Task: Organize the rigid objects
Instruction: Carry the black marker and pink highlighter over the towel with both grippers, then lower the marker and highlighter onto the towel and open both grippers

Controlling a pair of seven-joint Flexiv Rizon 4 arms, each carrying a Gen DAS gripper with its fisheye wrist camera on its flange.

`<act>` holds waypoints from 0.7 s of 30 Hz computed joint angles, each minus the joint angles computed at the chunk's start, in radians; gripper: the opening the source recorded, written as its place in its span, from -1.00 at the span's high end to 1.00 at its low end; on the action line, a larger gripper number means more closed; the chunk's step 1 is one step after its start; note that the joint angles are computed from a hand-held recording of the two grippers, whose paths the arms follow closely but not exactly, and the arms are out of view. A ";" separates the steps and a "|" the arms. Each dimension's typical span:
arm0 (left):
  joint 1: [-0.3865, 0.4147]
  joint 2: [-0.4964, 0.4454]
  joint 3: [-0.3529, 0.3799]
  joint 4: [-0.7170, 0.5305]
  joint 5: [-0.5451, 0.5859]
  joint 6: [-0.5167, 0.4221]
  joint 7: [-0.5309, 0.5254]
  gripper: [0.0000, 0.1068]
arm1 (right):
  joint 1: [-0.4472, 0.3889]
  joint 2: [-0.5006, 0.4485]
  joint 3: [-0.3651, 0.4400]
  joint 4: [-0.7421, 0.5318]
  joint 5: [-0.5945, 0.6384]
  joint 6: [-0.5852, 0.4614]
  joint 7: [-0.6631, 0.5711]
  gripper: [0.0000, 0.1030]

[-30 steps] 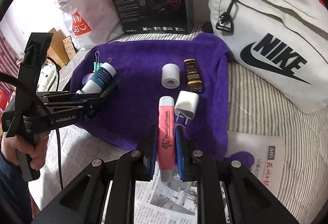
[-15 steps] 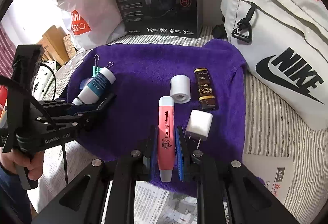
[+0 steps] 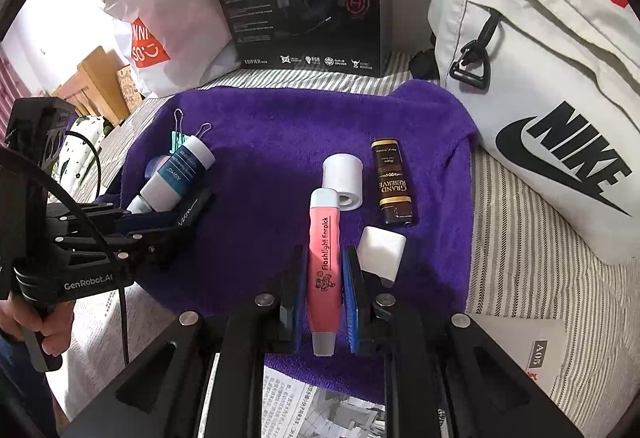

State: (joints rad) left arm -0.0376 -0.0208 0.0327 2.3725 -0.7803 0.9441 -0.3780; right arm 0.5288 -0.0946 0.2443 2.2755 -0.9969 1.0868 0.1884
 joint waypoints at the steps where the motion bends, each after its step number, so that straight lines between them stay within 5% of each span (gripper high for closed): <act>1: 0.002 0.006 0.004 0.001 0.014 -0.006 -0.007 0.47 | 0.001 0.002 0.001 -0.001 0.002 -0.004 -0.002 0.68; 4: 0.008 0.024 0.014 0.010 0.040 -0.012 -0.018 0.38 | 0.004 0.000 0.004 -0.008 0.007 -0.009 -0.012 0.68; 9: 0.016 0.068 0.036 0.037 0.047 -0.003 -0.003 -0.05 | 0.010 -0.023 -0.002 -0.024 0.009 0.007 -0.022 0.67; 21: 0.055 0.080 0.068 0.027 0.056 0.010 -0.010 -0.22 | 0.046 -0.109 -0.027 -0.082 0.090 0.003 -0.117 0.67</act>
State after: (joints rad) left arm 0.0174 0.0590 0.1009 2.3995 -0.7243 0.9536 -0.3880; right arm 0.5747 -0.2032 0.2168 2.1934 -0.9064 1.0900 0.0710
